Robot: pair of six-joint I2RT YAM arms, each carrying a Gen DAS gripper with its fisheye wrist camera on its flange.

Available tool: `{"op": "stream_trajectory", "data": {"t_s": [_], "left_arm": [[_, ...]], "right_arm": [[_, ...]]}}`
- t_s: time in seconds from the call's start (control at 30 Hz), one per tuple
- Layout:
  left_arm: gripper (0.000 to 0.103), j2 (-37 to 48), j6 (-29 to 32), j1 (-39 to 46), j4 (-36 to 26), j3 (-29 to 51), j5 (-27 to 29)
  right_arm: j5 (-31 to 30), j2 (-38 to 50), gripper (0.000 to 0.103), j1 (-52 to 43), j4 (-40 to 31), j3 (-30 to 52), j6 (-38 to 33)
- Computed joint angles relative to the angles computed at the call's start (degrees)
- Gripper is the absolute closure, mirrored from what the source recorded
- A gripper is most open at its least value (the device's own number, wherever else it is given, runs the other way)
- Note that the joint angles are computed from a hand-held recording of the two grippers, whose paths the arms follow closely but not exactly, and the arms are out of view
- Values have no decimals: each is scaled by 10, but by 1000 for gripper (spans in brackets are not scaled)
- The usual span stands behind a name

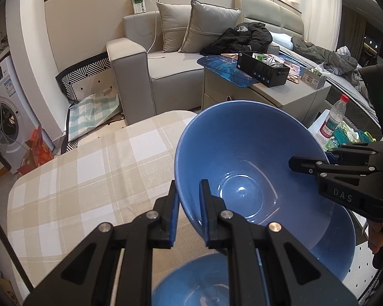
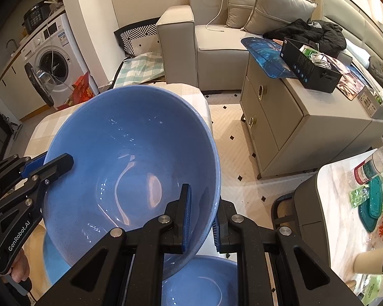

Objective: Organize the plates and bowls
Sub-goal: 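Carry the held blue bowl with both tools over another blue bowl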

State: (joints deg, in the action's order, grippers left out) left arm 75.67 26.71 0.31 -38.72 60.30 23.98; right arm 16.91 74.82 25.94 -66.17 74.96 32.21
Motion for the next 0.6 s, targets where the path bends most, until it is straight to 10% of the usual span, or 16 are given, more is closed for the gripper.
{"op": "stream_trajectory", "data": {"t_s": [0.6], "left_arm": [[91,-61,32,63,-68,28,48]], "right_arm": [[58,2,88,95,-89,89,64]]}}
